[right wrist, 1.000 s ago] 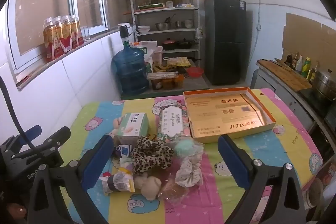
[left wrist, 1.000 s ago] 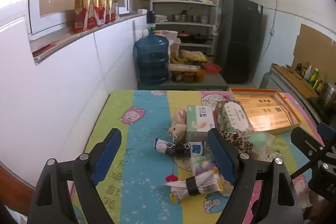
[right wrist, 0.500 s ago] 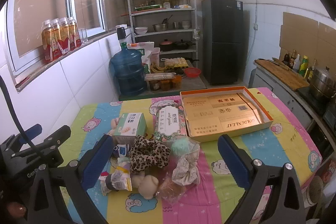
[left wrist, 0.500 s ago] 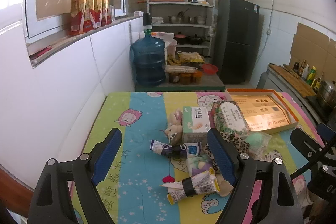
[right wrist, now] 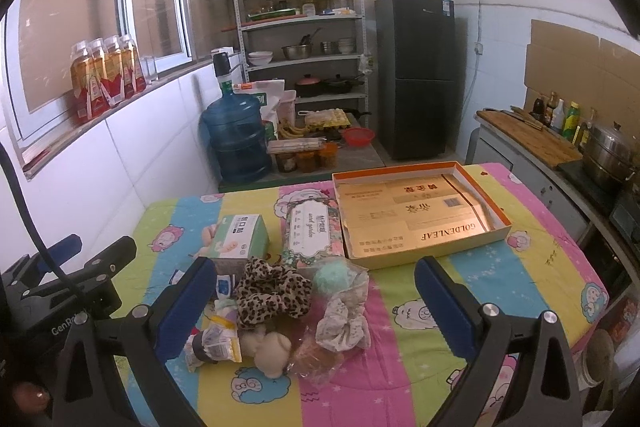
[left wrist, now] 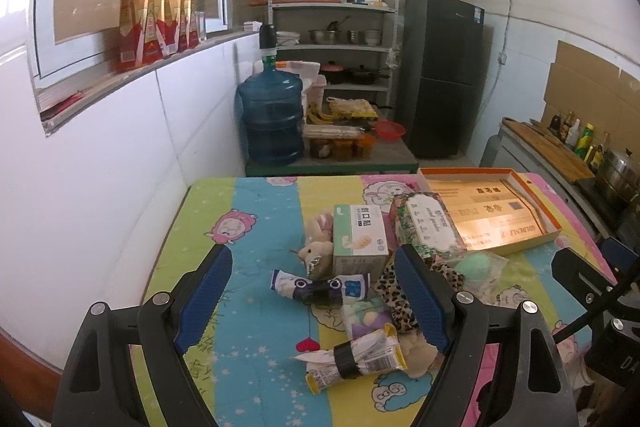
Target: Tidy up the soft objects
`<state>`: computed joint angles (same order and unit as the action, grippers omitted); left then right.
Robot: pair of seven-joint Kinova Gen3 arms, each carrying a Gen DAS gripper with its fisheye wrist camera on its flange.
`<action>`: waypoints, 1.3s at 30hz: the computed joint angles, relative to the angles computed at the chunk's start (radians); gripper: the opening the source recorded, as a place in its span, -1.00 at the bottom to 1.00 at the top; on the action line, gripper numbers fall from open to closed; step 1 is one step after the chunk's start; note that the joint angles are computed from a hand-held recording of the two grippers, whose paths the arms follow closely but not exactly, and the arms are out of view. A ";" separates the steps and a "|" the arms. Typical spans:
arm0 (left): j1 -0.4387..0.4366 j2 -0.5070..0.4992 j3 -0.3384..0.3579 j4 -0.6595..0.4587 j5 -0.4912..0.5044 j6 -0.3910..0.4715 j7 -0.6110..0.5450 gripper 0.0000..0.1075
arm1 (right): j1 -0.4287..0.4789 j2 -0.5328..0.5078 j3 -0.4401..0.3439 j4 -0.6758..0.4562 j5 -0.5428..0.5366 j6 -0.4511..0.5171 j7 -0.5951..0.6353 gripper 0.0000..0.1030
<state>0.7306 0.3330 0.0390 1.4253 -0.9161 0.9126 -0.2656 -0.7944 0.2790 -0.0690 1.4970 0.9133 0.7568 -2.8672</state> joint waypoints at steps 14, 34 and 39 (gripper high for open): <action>0.002 0.009 -0.003 -0.007 -0.001 0.001 0.000 0.57 | 0.011 0.006 0.002 -0.005 -0.017 -0.018 0.019 0.95; 0.009 0.024 -0.015 -0.018 0.010 -0.009 -0.006 0.56 | 0.012 0.007 0.010 0.010 -0.024 -0.035 0.011 0.95; 0.008 0.020 -0.016 -0.013 0.011 0.000 -0.005 0.56 | 0.020 0.011 0.009 0.009 -0.045 -0.052 0.032 0.95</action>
